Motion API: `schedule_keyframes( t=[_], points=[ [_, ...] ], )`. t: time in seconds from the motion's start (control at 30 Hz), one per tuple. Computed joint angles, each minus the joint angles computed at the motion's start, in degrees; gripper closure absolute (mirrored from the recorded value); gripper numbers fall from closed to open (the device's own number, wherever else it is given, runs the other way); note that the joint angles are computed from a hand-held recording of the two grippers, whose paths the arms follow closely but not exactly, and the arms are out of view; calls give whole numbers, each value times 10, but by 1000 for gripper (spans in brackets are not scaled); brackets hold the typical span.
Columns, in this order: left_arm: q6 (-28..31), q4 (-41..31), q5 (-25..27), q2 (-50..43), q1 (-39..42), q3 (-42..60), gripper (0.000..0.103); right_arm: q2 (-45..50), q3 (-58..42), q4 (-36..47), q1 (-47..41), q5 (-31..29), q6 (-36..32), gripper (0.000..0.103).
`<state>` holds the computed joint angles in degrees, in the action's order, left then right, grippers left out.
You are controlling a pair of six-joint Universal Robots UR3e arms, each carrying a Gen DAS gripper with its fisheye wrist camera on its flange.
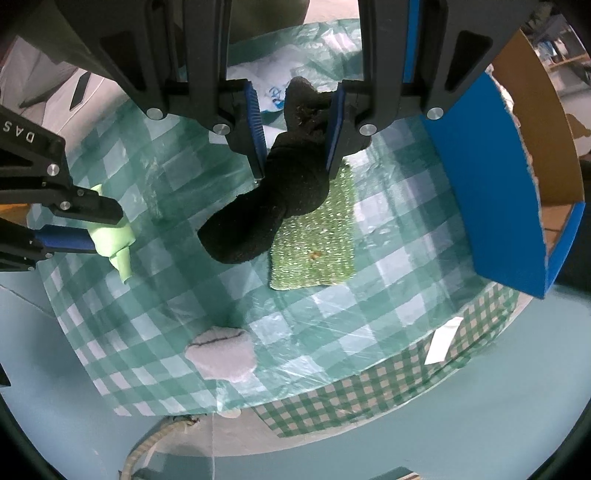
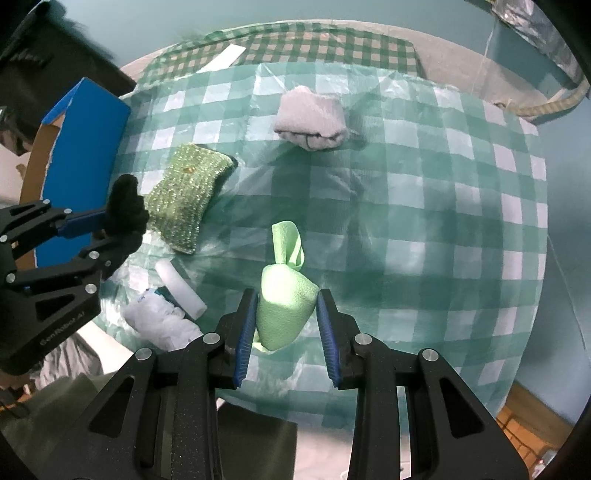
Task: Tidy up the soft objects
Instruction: 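Grasp the black sock with the left gripper while the right holds the green cloth, then carry the black sock and green cloth over the cardboard box with both grippers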
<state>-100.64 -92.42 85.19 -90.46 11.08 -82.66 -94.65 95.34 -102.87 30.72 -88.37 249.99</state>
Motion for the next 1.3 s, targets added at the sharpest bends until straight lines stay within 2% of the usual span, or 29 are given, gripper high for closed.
schedule_keyframes(
  t=[0.4,0.63,0.87,0.97,1.2,1.3],
  points=[
    [26,-78,-19,-46,44,113,72,43,-133,94,-1,-20,-37,70],
    [64,-122,-30,-69,74,183,72,90,-230,142,-1,-28,-65,70],
    [62,-182,-44,-124,101,295,72,151,-344,186,3,-37,-85,70],
    [58,-178,-46,-136,111,314,72,183,-401,211,5,-40,-93,70],
    [34,-255,-51,-224,138,472,72,269,-552,262,7,-46,-120,70],
    [25,-300,-54,-275,150,570,72,318,-639,294,7,-45,-133,70]
  ],
)
